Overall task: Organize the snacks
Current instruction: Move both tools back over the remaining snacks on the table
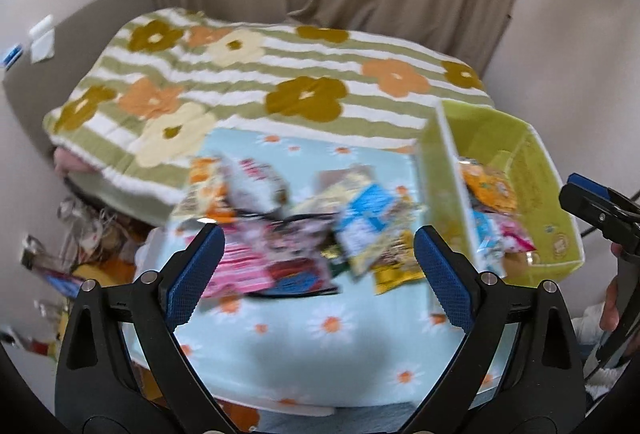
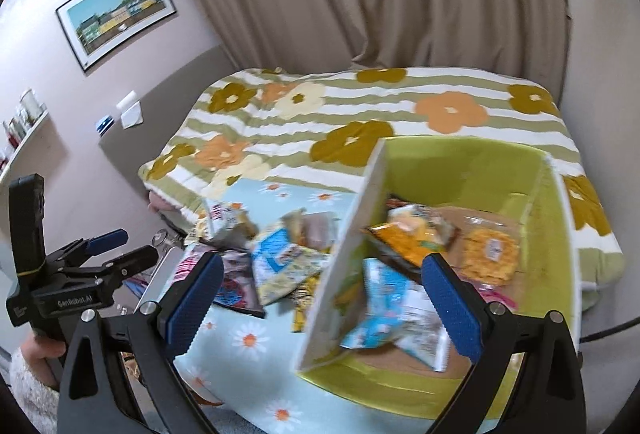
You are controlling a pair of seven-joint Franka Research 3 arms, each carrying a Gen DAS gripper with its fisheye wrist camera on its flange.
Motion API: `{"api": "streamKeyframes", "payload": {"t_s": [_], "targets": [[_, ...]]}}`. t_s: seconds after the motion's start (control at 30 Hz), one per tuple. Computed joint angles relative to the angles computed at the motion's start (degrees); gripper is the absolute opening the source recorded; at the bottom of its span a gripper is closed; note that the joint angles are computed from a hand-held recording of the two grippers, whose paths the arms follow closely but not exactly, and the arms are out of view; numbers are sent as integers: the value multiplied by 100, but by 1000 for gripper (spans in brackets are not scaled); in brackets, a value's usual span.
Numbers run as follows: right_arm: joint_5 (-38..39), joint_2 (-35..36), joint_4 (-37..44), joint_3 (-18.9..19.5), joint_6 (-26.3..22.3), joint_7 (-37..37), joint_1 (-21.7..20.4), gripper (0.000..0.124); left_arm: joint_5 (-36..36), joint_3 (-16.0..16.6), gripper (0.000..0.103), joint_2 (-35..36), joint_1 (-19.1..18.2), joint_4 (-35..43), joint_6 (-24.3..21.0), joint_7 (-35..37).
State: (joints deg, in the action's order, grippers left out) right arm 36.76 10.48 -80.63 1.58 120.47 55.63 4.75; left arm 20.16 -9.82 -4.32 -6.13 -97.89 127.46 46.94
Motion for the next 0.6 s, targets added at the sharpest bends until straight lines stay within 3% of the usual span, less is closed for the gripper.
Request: {"api": "streamKeyframes", "payload": {"t_s": [0.07, 0.27, 0.6], "targets": [[-63, -87, -178, 78, 197, 75, 146, 99, -168, 127, 95, -240, 88, -324, 101, 174], [-271, 98, -187, 239, 77, 786, 538, 99, -994, 504, 95, -619, 385, -932, 158, 1074], [-826, 336, -473, 394, 330, 1789, 1114, 99, -2353, 847, 95, -385, 753, -1143, 17, 2626]]}}
